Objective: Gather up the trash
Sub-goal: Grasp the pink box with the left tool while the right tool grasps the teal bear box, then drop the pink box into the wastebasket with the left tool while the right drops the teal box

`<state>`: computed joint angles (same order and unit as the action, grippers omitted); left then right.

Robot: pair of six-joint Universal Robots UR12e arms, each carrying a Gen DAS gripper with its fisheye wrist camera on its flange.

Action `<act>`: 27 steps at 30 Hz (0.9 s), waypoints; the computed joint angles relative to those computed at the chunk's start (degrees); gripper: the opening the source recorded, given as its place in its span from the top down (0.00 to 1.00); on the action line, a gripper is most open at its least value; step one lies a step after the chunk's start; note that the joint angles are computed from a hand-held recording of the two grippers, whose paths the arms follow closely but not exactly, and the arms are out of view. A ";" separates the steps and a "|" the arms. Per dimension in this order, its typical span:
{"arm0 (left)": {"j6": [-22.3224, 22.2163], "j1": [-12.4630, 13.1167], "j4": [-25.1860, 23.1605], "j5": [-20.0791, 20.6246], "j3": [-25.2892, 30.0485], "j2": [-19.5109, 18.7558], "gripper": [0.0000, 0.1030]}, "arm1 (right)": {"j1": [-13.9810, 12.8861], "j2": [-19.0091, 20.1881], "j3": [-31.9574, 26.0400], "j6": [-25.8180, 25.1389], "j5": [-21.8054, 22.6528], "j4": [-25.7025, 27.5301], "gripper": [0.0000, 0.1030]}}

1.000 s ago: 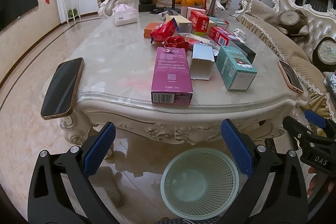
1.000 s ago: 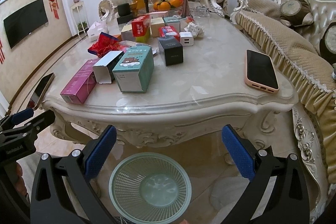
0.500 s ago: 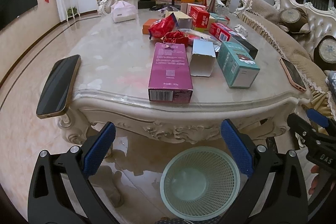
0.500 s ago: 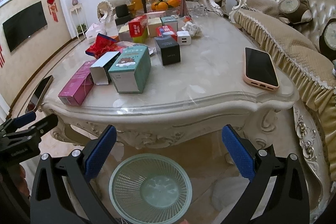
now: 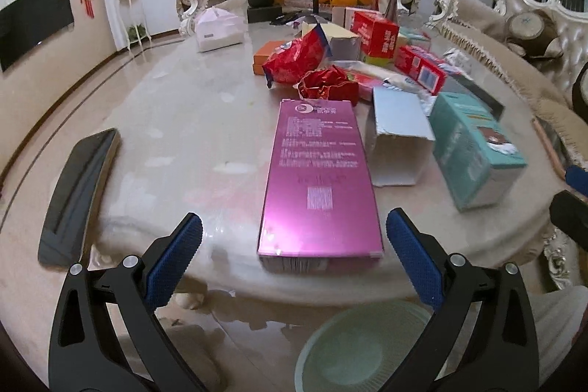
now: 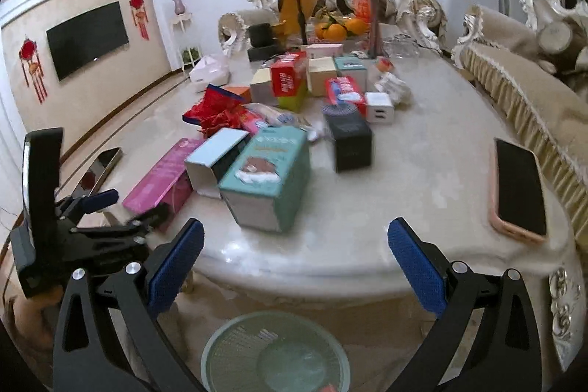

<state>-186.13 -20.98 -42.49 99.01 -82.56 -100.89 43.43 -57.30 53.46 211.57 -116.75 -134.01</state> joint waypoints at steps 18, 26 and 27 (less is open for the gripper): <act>3.73 1.43 2.54 -3.11 0.75 -1.58 0.44 | -1.27 5.32 -8.69 3.37 1.44 10.75 0.53; 4.20 2.76 6.26 -7.22 -3.34 3.45 0.44 | -1.11 -2.70 3.47 4.04 7.97 -3.22 0.54; 5.03 3.00 6.64 -8.72 -4.31 4.73 0.44 | -0.89 -3.90 5.10 4.15 8.48 -4.33 0.54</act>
<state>-181.10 -17.99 -35.85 90.29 -86.87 -96.17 42.54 -61.20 58.56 215.72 -108.28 -138.34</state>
